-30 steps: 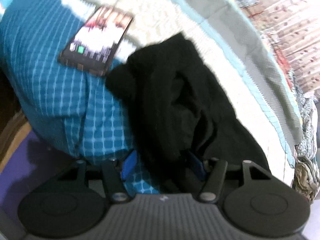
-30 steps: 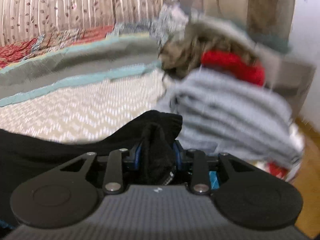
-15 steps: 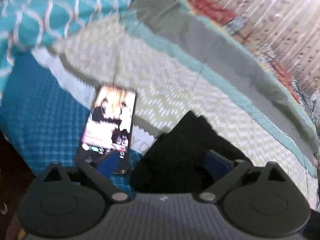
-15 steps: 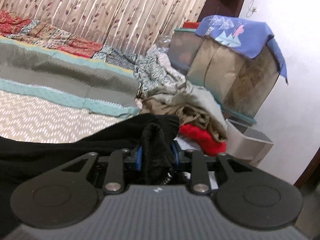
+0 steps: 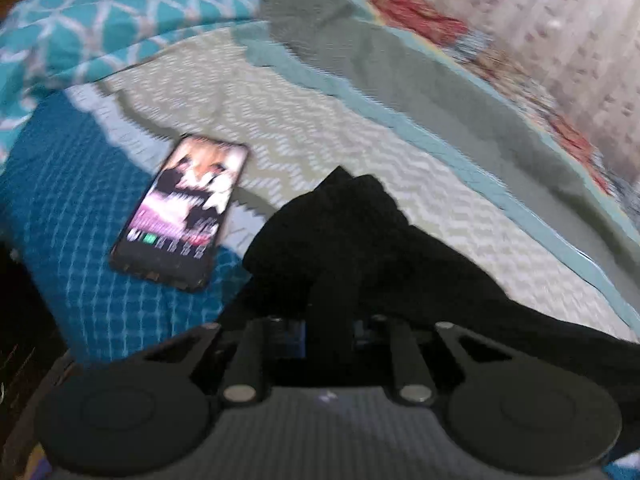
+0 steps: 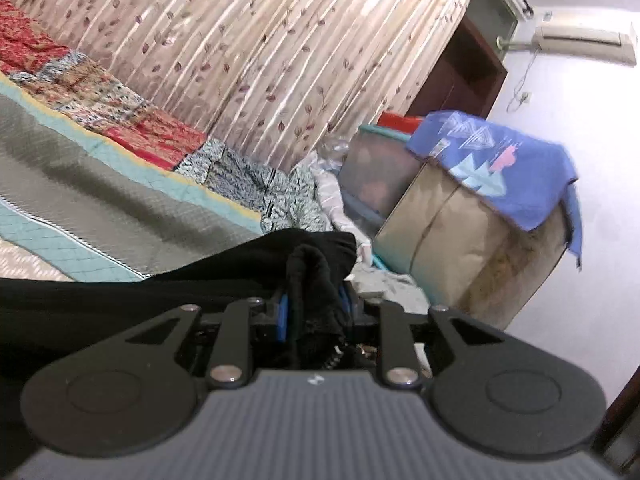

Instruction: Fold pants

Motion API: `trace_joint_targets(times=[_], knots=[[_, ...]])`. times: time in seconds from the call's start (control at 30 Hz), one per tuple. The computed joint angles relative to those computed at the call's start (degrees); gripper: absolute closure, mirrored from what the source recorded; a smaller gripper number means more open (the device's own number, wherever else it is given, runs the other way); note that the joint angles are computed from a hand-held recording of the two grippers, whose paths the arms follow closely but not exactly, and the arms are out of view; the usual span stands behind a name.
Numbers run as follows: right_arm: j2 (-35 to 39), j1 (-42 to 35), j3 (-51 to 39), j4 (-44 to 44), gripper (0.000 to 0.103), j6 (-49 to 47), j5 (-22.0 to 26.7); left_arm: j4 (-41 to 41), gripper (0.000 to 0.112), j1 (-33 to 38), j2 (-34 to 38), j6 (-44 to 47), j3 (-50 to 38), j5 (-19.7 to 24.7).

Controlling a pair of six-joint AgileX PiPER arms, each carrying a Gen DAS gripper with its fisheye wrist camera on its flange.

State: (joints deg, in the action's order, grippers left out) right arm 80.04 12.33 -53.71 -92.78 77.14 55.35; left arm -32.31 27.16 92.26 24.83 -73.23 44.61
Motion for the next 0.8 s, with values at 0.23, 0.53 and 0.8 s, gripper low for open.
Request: trace_joint_targets(times=[0.23,0.53,0.8], knots=[[17.1,-8.9,-9.9,18.4,0.048,-8.9,-8.5,18.4,0.074,-9.5,-2.4,-15.6,3.0,-8.3],[-12.2,-15.0,9.3,25.4,0.057,7.6,-23.3,10.6,0.065,-2.7,-7.1,-12.0,-0.5,-3.8],[-14.1,-16.5,17.4,34.1,0.060,16.9,-31.3,-0.4,0.064,-7.0,-5.3,2.1,-2.6,0.5]])
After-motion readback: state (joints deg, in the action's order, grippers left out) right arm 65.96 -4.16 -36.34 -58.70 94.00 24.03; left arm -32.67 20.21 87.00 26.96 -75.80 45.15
